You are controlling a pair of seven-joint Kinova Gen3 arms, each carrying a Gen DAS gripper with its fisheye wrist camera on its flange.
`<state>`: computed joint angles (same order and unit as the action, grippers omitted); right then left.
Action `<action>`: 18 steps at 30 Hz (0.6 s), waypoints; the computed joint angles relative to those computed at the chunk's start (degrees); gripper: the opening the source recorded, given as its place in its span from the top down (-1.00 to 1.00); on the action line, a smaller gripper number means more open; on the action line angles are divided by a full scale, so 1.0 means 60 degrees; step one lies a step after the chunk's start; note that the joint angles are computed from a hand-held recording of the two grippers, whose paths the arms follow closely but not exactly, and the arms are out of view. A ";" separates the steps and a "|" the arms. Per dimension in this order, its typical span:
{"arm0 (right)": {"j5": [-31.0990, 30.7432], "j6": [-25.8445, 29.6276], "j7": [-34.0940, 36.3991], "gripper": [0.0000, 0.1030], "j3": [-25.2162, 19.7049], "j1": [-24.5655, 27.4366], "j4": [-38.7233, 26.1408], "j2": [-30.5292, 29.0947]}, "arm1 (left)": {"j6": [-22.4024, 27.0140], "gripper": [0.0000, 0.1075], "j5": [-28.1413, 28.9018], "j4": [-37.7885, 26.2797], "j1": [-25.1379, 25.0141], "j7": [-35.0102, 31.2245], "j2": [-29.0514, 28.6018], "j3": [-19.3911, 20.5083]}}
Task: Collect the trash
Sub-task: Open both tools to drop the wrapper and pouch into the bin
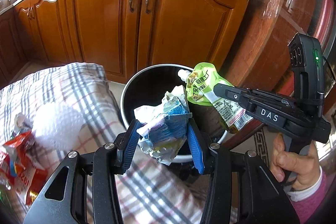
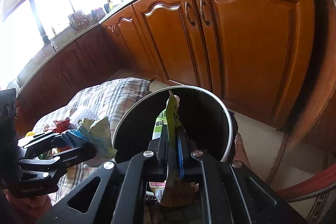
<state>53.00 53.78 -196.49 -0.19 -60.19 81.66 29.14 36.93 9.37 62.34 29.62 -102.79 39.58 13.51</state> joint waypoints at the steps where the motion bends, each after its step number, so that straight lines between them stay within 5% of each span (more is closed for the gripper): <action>1: -0.0026 -0.0014 0.0051 0.87 -0.0011 0.0041 -0.0004 0.0005 | 0.0144 0.18 -0.0043 -0.0221 0.0068 0.0056 0.0120 -0.0045; 18: -0.0763 -0.0383 0.0867 0.86 0.0137 0.0489 -0.0184 0.0150 | 0.1290 0.13 -0.0336 -0.1874 0.0575 0.0625 0.1073 -0.0376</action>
<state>48.43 51.48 -191.29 0.63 -57.25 80.55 30.04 44.67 7.35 51.09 33.07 -99.04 46.02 11.25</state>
